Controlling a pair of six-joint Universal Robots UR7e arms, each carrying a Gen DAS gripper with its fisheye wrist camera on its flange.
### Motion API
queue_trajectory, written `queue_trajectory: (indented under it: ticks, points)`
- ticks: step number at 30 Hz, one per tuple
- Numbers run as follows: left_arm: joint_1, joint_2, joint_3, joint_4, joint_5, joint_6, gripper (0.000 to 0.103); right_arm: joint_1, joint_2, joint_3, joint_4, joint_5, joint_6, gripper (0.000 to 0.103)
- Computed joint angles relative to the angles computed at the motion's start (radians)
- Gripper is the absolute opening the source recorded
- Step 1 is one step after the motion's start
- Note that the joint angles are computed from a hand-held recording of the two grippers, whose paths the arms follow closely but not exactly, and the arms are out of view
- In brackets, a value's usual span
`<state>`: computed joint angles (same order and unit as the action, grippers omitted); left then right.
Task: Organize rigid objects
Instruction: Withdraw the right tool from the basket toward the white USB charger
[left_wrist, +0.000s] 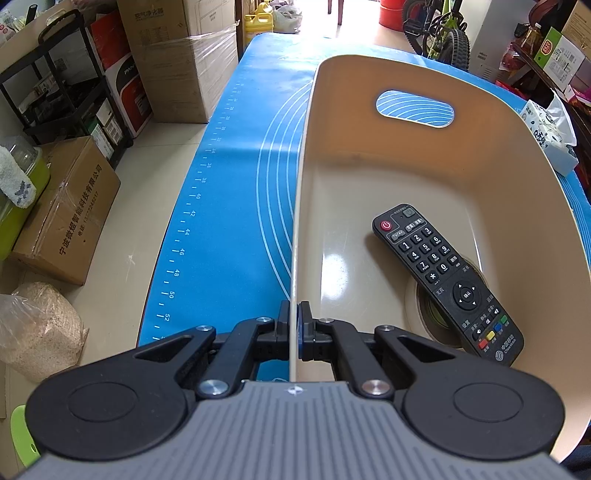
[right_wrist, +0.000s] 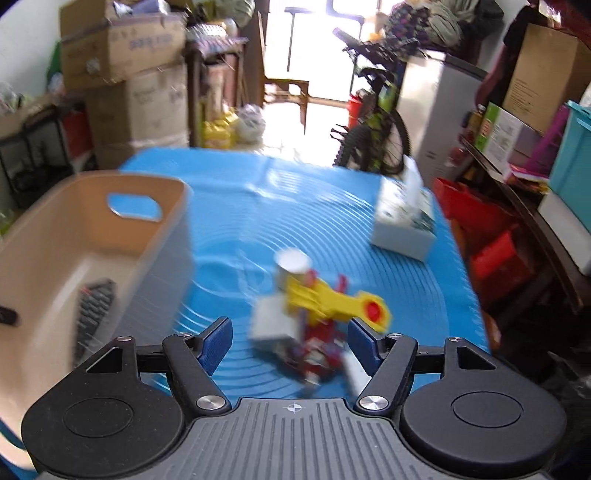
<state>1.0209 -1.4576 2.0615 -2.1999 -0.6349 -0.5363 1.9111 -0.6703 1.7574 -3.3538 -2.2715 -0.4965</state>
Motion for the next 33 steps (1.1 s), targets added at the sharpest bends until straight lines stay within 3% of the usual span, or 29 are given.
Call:
queue_trajectory:
  ticks: [4, 12, 29, 32, 33]
  points:
    - [0.000, 0.000, 0.000, 0.002, 0.001, -0.002, 0.004, -0.052, -0.027, 0.030, 0.001, 0.020, -0.005, 0.074]
    - [-0.002, 0.007, -0.003, 0.010, 0.008, -0.011, 0.005, -0.106, -0.016, 0.032, 0.029, -0.010, -0.055, 0.074]
    - [-0.005, 0.011, -0.005, 0.022, 0.015, -0.022, 0.005, -0.158, 0.032, -0.023, 0.037, 0.029, -0.093, 0.072]
    - [-0.006, 0.010, -0.005, 0.025, 0.017, -0.024, 0.005, -0.167, 0.015, -0.012, 0.062, 0.070, -0.075, 0.062]
    - [-0.006, 0.010, -0.005, 0.026, 0.017, -0.024, 0.005, -0.168, 0.009, -0.008, 0.078, 0.085, -0.067, 0.053]
